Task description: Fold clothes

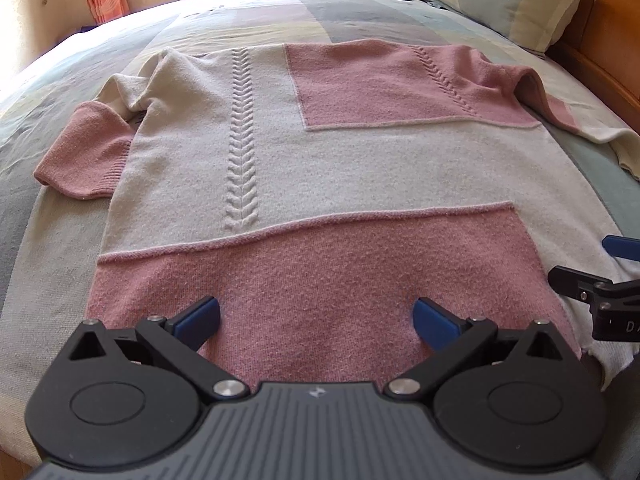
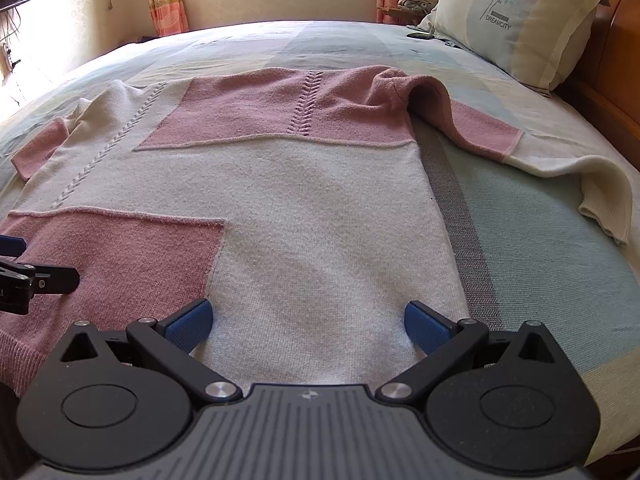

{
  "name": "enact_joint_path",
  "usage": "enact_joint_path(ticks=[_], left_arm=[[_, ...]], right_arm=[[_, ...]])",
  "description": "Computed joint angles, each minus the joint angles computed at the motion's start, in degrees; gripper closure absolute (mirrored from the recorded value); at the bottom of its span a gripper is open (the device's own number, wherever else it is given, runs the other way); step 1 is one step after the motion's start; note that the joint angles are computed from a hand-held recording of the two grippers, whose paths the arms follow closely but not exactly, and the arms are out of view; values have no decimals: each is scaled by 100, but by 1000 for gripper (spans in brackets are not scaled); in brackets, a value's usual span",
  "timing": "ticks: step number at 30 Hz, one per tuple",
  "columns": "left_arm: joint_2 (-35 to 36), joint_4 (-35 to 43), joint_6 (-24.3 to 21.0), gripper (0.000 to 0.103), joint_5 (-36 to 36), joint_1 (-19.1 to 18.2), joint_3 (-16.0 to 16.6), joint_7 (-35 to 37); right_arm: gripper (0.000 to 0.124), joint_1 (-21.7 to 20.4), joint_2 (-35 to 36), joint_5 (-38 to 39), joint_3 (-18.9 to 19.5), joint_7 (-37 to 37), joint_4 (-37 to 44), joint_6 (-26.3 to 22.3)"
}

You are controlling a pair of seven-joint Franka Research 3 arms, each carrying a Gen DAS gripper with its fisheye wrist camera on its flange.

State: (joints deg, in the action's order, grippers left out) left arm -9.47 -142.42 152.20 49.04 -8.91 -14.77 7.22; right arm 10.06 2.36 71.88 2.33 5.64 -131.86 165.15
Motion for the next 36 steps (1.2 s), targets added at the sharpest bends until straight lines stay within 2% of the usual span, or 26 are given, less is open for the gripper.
enact_joint_path(ticks=[5,11,18,36], left_arm=[[-127,-73,-45,1,-232,-61,1,186],[-200,-86,-103,1,-22,96,-4,7],[-205,-264,227,1,279,310,44,-399],[-220,-309,233,1,644,324,10,-729]], right_arm=[[21,9,-4,-23,7,41,-7,25],[21,16,-3,-115,8,138,-10,39],[21,8,-3,-2,10,31,-13,33],[21,18,-8,207,2,-161,-17,29]])
